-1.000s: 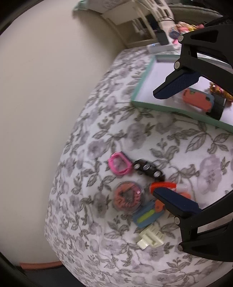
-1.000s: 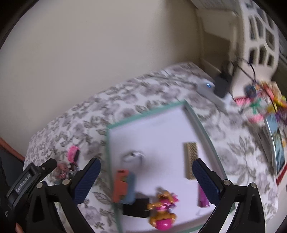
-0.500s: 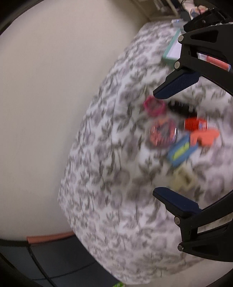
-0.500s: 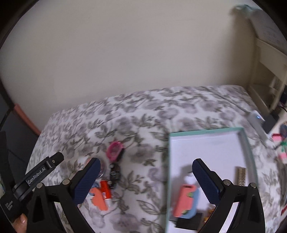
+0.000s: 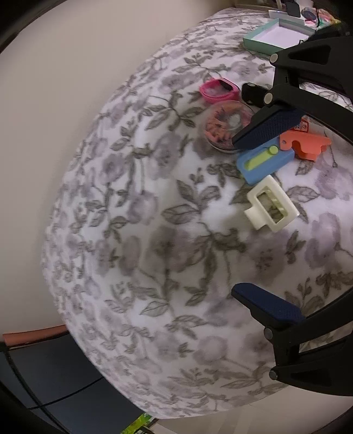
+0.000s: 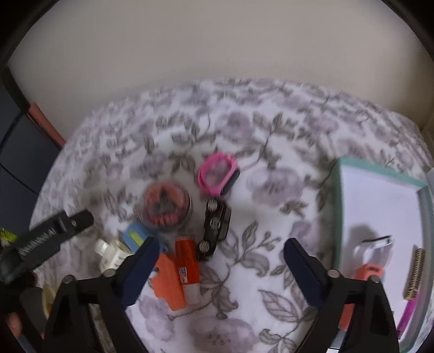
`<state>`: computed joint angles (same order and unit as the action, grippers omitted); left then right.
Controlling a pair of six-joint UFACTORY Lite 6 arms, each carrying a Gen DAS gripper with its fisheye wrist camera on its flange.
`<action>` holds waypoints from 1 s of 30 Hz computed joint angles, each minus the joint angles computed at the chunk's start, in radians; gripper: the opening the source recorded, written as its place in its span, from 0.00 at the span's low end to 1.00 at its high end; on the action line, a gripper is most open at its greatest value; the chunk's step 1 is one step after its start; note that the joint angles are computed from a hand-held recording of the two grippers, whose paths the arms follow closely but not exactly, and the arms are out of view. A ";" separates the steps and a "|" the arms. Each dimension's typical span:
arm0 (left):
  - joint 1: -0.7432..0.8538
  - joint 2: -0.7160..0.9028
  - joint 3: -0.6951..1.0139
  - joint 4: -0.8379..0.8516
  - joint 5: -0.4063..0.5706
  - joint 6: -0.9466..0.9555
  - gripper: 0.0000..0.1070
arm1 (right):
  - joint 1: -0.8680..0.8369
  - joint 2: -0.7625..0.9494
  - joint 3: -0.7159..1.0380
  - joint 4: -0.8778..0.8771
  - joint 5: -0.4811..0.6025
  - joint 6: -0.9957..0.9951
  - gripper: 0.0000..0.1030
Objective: Organize rigid objects
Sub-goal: 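Move both tools back over the pile of items, then grasp the cream hair clip with the left gripper while the right grasps the red glue stick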
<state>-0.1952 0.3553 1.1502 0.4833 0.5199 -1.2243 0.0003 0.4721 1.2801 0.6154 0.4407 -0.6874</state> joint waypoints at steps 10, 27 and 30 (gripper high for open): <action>0.007 0.126 0.050 -0.094 0.008 0.056 0.92 | 0.049 0.094 -0.014 -0.074 -0.058 0.054 0.80; 0.017 0.196 0.071 -0.185 -0.001 0.107 0.92 | 0.098 0.114 -0.050 0.009 -0.098 -0.041 0.62; 0.022 0.197 0.064 -0.167 -0.017 0.088 0.92 | 0.130 0.099 -0.081 -0.082 -0.154 0.035 0.59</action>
<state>-0.1736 0.5520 1.2146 0.3161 0.5030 -1.1365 0.1306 0.5707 1.1995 0.5334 0.2864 -0.6526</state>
